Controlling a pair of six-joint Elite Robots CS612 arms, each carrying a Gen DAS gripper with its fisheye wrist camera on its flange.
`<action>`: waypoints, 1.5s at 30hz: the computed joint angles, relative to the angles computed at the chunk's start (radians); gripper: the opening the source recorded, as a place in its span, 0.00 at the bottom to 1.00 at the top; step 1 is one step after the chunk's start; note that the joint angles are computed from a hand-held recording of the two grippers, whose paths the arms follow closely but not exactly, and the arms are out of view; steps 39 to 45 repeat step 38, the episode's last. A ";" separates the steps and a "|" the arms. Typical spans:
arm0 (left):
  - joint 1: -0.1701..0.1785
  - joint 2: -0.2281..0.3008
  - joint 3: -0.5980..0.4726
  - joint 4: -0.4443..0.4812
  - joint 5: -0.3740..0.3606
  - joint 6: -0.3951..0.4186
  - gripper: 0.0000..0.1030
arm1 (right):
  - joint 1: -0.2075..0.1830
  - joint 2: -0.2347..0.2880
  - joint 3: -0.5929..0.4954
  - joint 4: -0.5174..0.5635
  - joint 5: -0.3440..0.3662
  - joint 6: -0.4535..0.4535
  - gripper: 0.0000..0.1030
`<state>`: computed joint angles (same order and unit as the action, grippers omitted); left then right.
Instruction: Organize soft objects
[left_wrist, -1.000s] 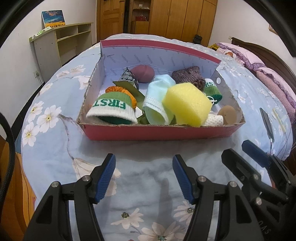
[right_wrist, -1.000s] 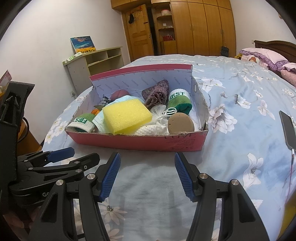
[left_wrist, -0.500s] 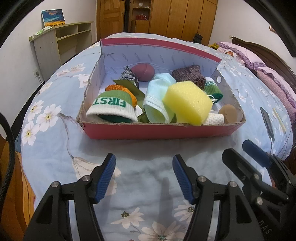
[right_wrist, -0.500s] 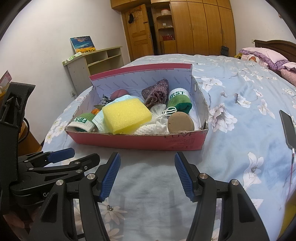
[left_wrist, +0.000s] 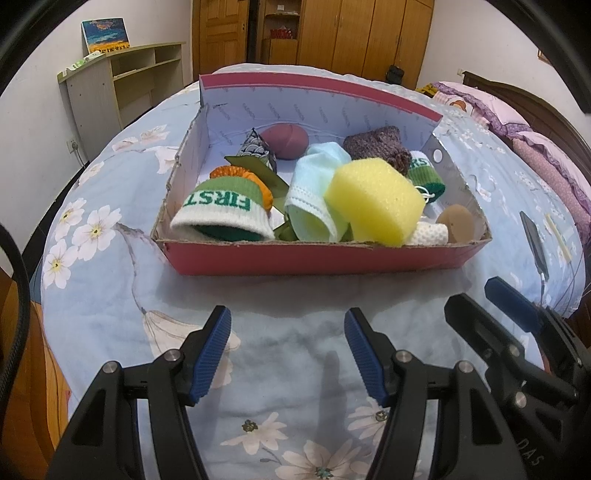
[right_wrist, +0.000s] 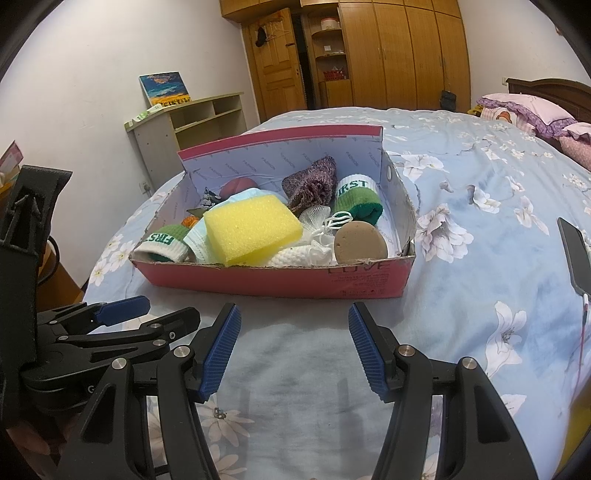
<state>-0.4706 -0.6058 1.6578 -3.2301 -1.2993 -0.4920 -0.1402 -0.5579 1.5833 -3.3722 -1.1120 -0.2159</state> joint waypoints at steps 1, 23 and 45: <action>0.000 0.000 0.000 0.001 0.001 0.000 0.66 | 0.000 0.000 0.000 0.000 0.000 0.000 0.60; -0.005 -0.004 0.002 0.009 0.010 -0.002 0.66 | 0.000 -0.001 0.000 0.002 0.000 0.001 0.60; 0.000 -0.007 0.000 0.034 -0.002 -0.023 0.66 | 0.000 0.001 0.004 0.002 -0.005 0.002 0.60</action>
